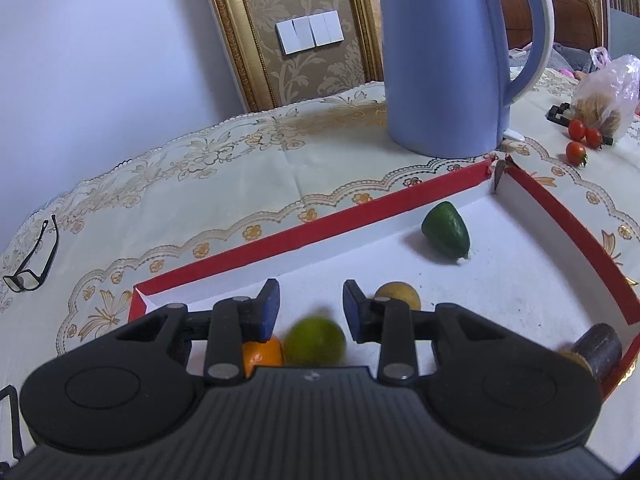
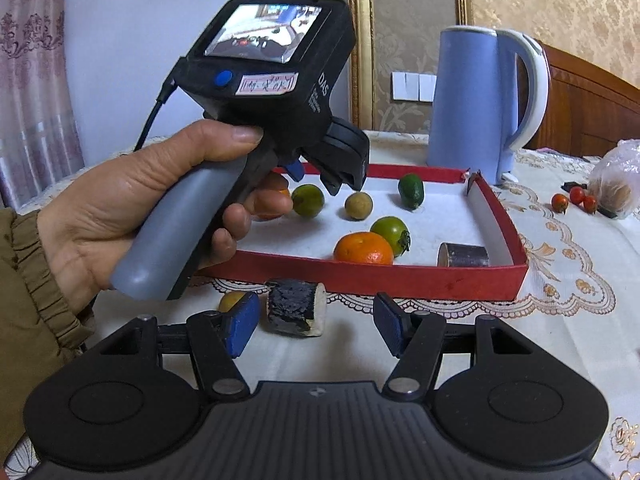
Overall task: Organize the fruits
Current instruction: 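Open the left gripper to drop the green tomato into the box, then grasp the dark block on the table with the right gripper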
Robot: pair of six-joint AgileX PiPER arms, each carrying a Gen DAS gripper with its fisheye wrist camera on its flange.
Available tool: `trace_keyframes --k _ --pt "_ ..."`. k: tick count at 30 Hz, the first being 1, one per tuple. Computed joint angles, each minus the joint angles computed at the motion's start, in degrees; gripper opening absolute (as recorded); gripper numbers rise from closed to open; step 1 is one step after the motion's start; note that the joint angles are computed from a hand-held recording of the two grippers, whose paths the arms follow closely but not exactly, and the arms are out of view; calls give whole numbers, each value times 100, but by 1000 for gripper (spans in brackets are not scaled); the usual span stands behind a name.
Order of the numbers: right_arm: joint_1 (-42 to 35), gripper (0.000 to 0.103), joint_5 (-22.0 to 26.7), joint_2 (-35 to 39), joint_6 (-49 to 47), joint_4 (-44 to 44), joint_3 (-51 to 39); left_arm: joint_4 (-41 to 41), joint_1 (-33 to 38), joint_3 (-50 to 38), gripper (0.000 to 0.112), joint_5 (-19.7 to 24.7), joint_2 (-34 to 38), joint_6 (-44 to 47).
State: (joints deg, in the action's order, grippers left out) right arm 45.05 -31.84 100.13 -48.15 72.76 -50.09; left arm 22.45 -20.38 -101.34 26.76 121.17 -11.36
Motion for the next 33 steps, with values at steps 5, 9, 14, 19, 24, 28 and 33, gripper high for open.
trace_keyframes --k 5,9,14,19,24,28,33 --pt "24 62 -47 148 -232 233 -161 -16 6 143 44 -128 -127 4" --pt "31 62 -67 235 -356 373 -264 78 7 344 48 -262 -271 -87" --pt "28 53 -6 323 -647 637 -414 -145 80 755 54 -480 -640 -50" --pt "-75 38 267 326 -575 579 -440 1413 83 1564 92 -903 -1286 -1786" --pt "-92 31 376 339 -471 477 -457 2845 123 2167 96 -1025 -1794 -3247" --pt "-135 31 435 310 -278 315 -407 2492 329 2495 96 -1172 -2100 -3067" --pt "-168 30 471 264 -105 144 -340 3342 529 3155 101 -1408 -2540 -4131"
